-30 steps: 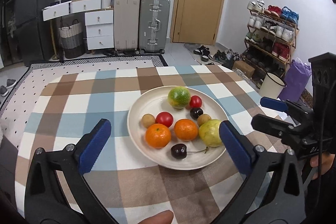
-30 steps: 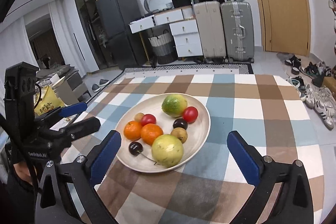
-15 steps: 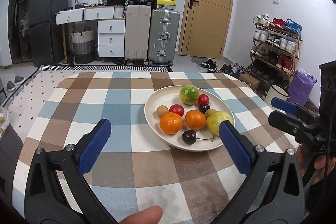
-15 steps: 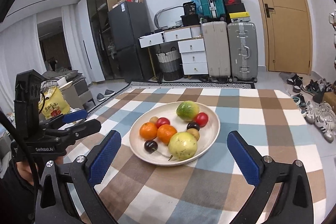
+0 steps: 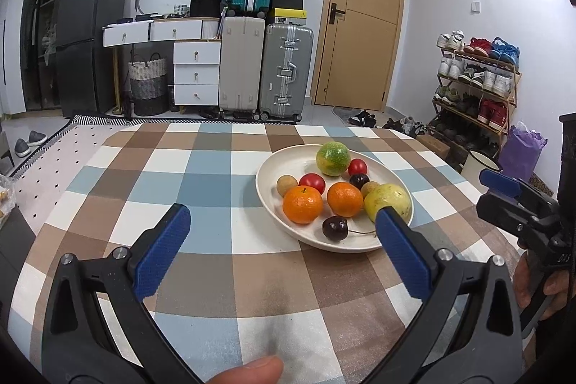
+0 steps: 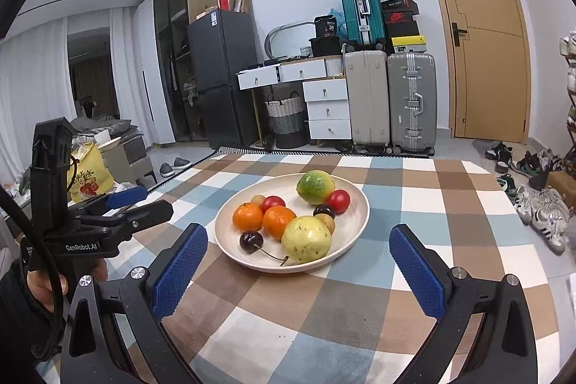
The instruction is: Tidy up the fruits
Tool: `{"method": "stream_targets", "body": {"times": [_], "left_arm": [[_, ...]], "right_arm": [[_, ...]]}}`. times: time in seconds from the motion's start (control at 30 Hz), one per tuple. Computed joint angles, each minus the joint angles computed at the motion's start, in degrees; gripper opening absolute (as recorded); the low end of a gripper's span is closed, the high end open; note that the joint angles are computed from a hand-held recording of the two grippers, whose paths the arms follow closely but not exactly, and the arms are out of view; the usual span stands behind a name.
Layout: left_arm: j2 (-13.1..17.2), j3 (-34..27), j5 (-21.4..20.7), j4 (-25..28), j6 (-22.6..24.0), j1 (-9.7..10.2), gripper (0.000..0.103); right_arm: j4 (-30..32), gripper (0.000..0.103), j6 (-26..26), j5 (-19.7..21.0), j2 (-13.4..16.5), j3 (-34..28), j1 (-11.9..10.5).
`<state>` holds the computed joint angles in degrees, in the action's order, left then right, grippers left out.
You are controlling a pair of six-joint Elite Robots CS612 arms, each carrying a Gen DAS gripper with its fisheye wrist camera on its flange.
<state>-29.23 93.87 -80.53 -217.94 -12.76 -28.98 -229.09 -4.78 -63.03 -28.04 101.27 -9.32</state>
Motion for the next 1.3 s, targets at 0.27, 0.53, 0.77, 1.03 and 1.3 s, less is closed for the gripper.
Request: {"method": "stream_targets", "body": {"times": [0.27, 0.53, 0.77, 1.03, 1.3], "left_arm": [[0.13, -0.20, -0.28, -0.25, 0.05, 0.05, 0.103], [0.28, -0.35, -0.45, -0.53, -0.51, 0.20, 0.103], [0.46, -0.60, -1.62, -0.31, -2.32, 0.73, 0.103], [0.65, -0.84, -1.55, -0.68, -1.82, 0.72, 0.103], [0.71, -0.78, -1.65, -1.10, -1.57, 0.69, 0.103]], "right_arm": [[-0.30, 0.103, -0.48, -1.00, -0.19, 0.31, 0.28], [0.33, 0.103, -0.91, -0.62, -0.27, 0.27, 0.31], [-0.20, 0.103, 0.17, -0.25, -0.02, 0.03, 0.04], [-0.42, 0.103, -0.15, -0.12, 0.06, 0.02, 0.07], [-0.30, 0.103, 0.07, 0.03, -0.01, 0.14, 0.01]]}}
